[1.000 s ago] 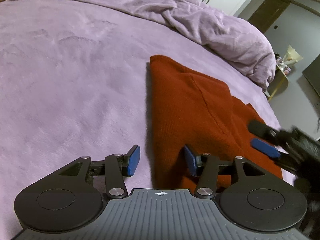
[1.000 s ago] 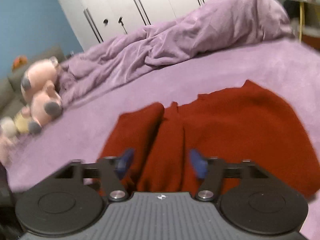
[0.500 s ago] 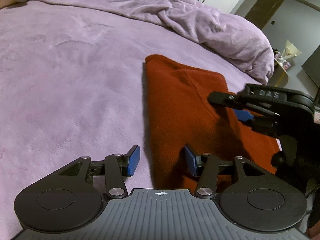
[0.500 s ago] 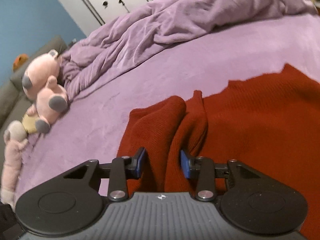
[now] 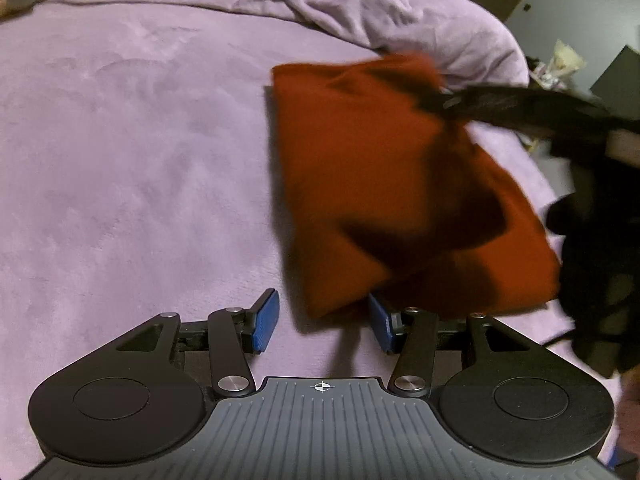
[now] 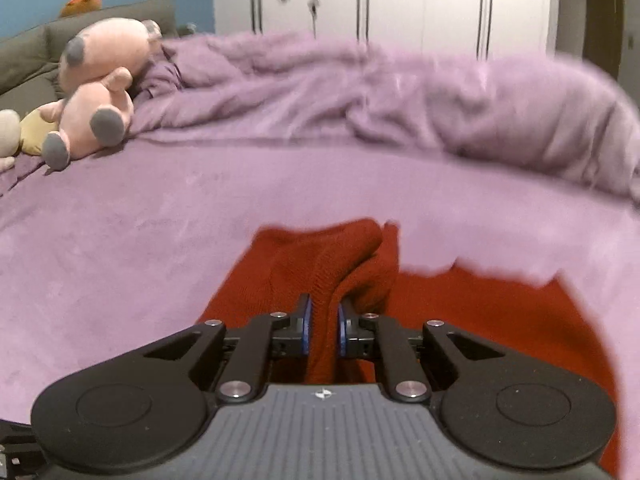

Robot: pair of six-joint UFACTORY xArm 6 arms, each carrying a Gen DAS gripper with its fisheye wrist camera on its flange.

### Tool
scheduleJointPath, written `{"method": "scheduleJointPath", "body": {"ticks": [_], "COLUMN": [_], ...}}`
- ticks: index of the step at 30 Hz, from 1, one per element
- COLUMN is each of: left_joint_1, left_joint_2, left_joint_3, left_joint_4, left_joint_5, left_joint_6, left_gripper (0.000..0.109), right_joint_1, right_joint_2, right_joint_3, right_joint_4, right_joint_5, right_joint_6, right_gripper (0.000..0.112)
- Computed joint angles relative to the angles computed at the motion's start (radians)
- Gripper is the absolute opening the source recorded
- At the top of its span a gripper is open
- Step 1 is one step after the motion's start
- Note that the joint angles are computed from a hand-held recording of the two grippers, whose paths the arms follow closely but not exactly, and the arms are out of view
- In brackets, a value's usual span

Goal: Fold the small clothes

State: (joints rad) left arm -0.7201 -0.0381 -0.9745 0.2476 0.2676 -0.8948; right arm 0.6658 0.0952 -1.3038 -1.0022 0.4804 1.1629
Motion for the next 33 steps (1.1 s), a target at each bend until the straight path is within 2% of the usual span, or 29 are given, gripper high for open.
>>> {"method": "scheduleJointPath", "body": {"ticks": [2,6,9,10,12,13,15,16,17,18,22,23,26,27,29,30,31,33], "left_joint_1": [-0.006,-0.016,-0.036,-0.042,-0.044,-0.044,-0.046,-0.047,-0.048,-0.049,-0.058,-0.058,-0.065,-0.067,-0.073,-0.074,-0.076,-0.077], "left_joint_2": [0.015,0.048,0.085,0.098,0.113,0.115,0.118,0.122,0.125,0.125,0.134,0.129,0.132,0.134,0.143,0.144,0.143,0.142], "left_joint_3": [-0.023,-0.057,-0.076,-0.09,-0.117,-0.124,-0.134,-0.141,-0.146,-0.148,-0.171,-0.165,-0.174,-0.18,-0.197,-0.201,-0.201,-0.204], "left_joint_4": [0.037,0.006,-0.195,-0.22,-0.145,-0.11,-0.077,-0.073,-0.066,-0.058,-0.011,-0.003,0.045,0.061,0.087,0.092,0.094,0.095], "left_joint_5": [0.007,-0.008,-0.041,-0.035,-0.006,0.002,0.018,0.024,0.03,0.035,0.064,0.066,0.083,0.093,0.112,0.118,0.122,0.131], "left_joint_6": [-0.046,-0.082,0.02,0.033,-0.015,-0.03,-0.038,-0.036,-0.042,-0.048,-0.077,-0.077,-0.093,-0.097,-0.114,-0.121,-0.127,-0.135], "left_gripper": [0.054,0.054,0.054,0.052,0.052,0.052,0.052,0.052,0.052,0.053,0.053,0.054,0.054,0.054,0.054,0.054,0.054,0.054], "right_joint_1": [0.001,-0.029,-0.075,-0.103,-0.155,-0.178,-0.202,-0.215,-0.231,-0.244,-0.281,-0.284,-0.258,-0.252,-0.246,-0.245,-0.239,-0.194], "right_joint_2": [-0.065,-0.202,-0.245,-0.254,-0.285,-0.307,-0.342,-0.351,-0.354,-0.345,-0.299,-0.282,-0.225,-0.207,-0.179,-0.17,-0.165,-0.177], "right_joint_3": [0.051,0.181,0.254,0.283,0.354,0.391,0.434,0.448,0.463,0.473,0.508,0.515,0.482,0.465,0.418,0.392,0.359,0.297], "right_joint_4": [-0.093,-0.14,-0.054,0.025,0.142,0.152,0.075,0.059,0.084,0.151,0.36,0.453,0.639,0.666,0.61,0.519,0.415,0.205], "right_joint_5": [0.023,0.072,0.089,0.055,-0.041,-0.096,-0.135,-0.154,-0.186,-0.225,-0.381,-0.425,-0.447,-0.44,-0.398,-0.366,-0.317,-0.171], "right_joint_6": [0.065,0.132,0.092,0.047,0.008,0.027,0.128,0.158,0.156,0.123,0.072,0.027,-0.124,-0.143,-0.106,-0.048,0.005,0.042], "right_gripper": [0.009,0.009,0.01,0.01,0.011,0.011,0.015,0.028,0.037,0.05,0.053,0.053,0.053,0.053,0.035,0.019,0.011,0.009]}}
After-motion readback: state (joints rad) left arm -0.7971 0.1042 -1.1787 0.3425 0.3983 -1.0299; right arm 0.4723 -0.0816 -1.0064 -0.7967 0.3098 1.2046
